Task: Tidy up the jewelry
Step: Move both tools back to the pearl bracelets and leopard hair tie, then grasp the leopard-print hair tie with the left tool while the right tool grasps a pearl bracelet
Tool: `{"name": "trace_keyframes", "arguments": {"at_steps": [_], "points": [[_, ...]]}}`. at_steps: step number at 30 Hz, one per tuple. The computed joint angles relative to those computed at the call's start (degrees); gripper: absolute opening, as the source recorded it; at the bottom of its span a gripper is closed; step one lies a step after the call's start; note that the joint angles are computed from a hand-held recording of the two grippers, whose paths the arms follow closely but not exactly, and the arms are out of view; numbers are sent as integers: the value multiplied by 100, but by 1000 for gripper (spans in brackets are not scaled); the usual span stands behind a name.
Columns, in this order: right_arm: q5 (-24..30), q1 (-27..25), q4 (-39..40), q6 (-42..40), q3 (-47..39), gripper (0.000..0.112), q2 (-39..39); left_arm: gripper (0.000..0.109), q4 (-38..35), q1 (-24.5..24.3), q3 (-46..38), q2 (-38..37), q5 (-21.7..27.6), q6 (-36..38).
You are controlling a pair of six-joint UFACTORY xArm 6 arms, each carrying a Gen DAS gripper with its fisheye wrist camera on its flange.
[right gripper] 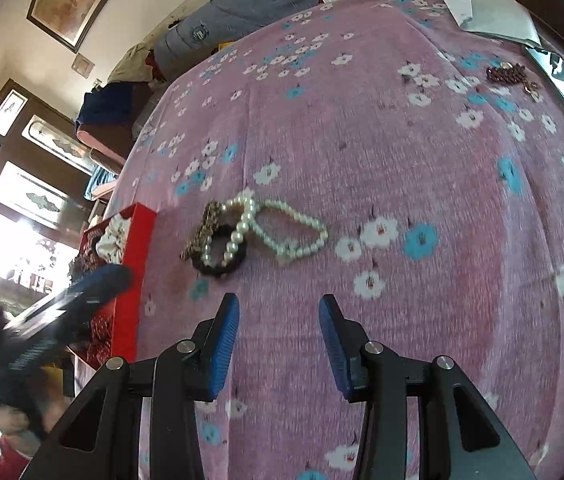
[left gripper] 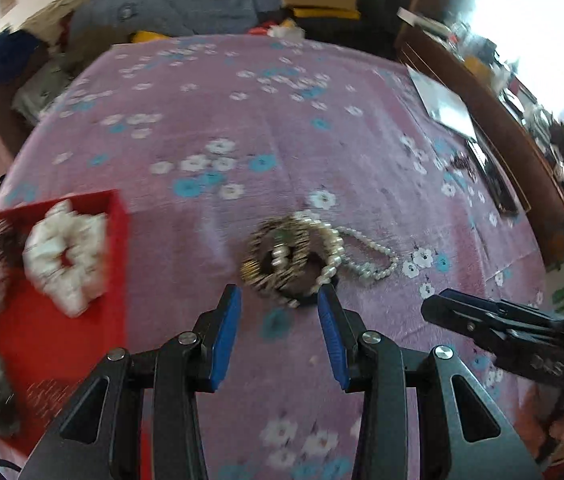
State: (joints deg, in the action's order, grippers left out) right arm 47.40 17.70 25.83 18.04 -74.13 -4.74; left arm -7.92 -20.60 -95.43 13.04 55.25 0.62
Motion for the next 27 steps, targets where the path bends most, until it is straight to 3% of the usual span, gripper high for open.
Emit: {"name": "trace_keyframes", "arguments": {"at_steps": [5, 8, 13, 19, 27], "points": [[-11, -125, 75, -28, 78, 45, 1, 37, 295, -186, -725, 803, 129, 11], [2, -179, 80, -41, 96, 45, 1, 4, 296, -163, -1025, 1046, 308, -121], [52, -201, 134, -129, -19, 45, 96, 4, -313, 63, -505, 551, 246, -137], [158, -61, 452, -432, -550, 45, 583, 4, -1156, 342, 980, -726, 229, 124], [180, 180, 335, -331, -1429, 45, 1376, 4, -1163, 393, 1994, -1499, 39, 112]]}}
